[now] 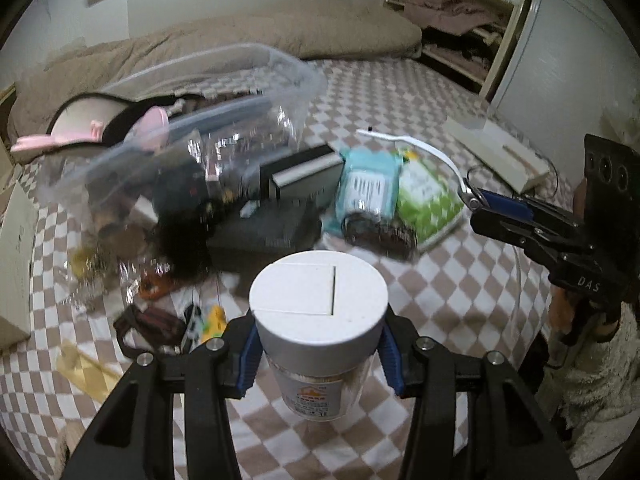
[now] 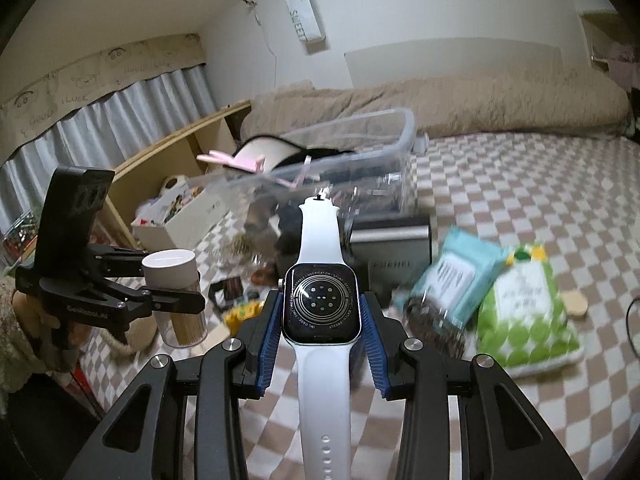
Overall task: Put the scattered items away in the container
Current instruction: 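Carry the white jar and white watch up toward the clear box with both grippers, then lower the white jar into the clear box and open the left gripper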
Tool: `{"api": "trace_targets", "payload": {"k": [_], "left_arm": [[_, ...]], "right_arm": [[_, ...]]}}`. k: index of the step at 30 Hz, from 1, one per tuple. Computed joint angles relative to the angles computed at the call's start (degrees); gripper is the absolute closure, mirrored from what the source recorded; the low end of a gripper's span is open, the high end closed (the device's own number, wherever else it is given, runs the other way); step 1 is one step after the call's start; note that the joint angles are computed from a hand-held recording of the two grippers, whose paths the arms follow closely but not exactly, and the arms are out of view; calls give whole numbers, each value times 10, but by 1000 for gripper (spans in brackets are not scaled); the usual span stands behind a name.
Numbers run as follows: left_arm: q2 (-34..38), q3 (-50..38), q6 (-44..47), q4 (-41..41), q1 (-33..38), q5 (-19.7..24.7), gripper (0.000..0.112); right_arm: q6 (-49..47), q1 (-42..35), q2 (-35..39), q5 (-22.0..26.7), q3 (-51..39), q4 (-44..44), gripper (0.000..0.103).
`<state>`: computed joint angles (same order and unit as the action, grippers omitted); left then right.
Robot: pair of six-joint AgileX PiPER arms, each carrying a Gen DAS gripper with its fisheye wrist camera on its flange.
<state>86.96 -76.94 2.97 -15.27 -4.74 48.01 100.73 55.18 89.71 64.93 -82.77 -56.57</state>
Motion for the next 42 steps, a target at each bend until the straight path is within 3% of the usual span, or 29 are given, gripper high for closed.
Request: {"api": "trace_targets", "payload": {"k": [9, 21, 28, 34, 42], "left_arm": [[70, -131, -10, -1, 41, 19, 63], [181, -351, -37, 22, 92, 66, 63], [256, -474, -61, 26, 121, 65, 63], [313, -523, -78, 55, 120, 40, 63], [421, -634, -89, 81, 123, 88, 63]], "right_arm": [[-109, -79, -20, -42, -36, 23, 64], [-311, -202, 3, -97, -141, 128, 64], [-397, -271, 29, -121, -201, 201, 64], [-467, -305, 76, -99, -282, 252, 64], [-514, -335, 127, -71, -363, 296, 64]]}}
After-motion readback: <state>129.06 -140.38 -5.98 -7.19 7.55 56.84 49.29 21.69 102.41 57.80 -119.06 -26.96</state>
